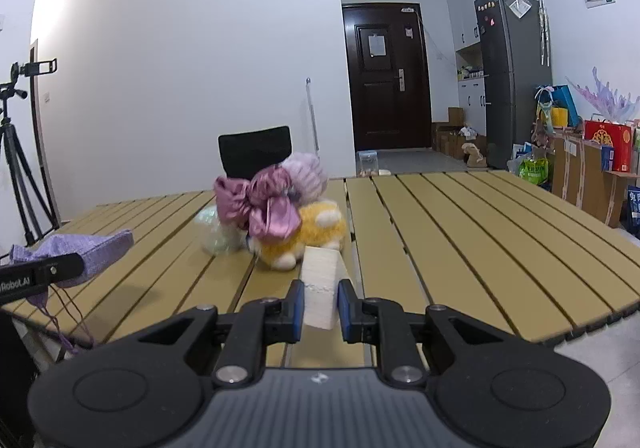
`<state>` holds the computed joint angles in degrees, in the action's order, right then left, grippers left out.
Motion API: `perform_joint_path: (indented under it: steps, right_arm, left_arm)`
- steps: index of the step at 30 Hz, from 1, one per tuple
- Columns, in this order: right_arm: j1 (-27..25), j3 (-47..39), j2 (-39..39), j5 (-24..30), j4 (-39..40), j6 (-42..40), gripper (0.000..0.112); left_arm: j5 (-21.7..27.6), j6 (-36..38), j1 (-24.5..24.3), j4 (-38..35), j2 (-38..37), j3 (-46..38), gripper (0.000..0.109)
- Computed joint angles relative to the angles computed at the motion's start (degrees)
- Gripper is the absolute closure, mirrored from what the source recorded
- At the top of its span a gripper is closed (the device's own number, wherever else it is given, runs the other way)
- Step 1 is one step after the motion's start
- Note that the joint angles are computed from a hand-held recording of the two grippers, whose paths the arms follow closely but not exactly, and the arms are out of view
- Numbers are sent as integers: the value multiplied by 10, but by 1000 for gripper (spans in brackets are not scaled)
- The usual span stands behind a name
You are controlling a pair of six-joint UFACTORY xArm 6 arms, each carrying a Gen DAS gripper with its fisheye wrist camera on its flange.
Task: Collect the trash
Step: 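Carry the purple cloth and white block down toward the black bin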
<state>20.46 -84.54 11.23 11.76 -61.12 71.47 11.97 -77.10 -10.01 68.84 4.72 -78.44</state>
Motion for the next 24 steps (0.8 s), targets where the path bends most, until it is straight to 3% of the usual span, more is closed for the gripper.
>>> perform_joint_path:
  steps: [11,24]
  right_arm:
    - [13,121,-92,-11,-70,64,95]
    - [44,236,-153,7,14,-23,95]
  left_arm:
    - [17,-13,7,2,-96,122,76]
    - [44,18,-5,15,-182,239,76]
